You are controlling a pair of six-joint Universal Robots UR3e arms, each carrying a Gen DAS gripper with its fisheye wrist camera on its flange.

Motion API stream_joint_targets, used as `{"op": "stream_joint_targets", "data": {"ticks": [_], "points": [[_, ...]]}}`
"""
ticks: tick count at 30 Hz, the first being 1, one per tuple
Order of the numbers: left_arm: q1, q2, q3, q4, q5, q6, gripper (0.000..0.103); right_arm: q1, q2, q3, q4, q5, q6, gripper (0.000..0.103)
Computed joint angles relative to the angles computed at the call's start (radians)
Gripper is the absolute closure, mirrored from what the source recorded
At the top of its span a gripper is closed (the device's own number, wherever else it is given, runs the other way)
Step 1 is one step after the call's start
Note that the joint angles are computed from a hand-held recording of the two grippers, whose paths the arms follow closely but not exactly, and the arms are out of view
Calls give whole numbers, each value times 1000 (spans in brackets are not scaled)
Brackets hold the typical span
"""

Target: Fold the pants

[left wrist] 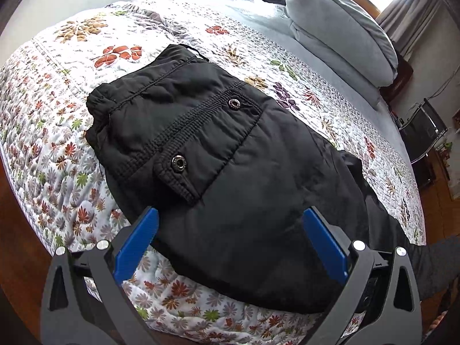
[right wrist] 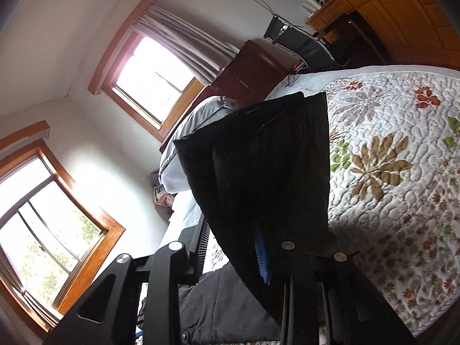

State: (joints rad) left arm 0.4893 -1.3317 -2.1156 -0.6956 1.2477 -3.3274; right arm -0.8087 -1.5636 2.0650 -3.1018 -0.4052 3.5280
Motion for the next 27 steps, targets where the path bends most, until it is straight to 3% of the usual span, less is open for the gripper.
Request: {"op": "stream_joint_targets", "data": {"ticks": [10, 19, 27], "points": [[54, 29, -22, -20, -69, 41, 3, 247, -64, -85, 262, -129, -264, 72], [81, 62, -42, -41, -96, 60, 3, 457, 14, -164, 427, -212, -400, 72], [109, 82, -58, -52, -130, 65, 3, 626, 137, -299, 712, -376, -533, 72]]}}
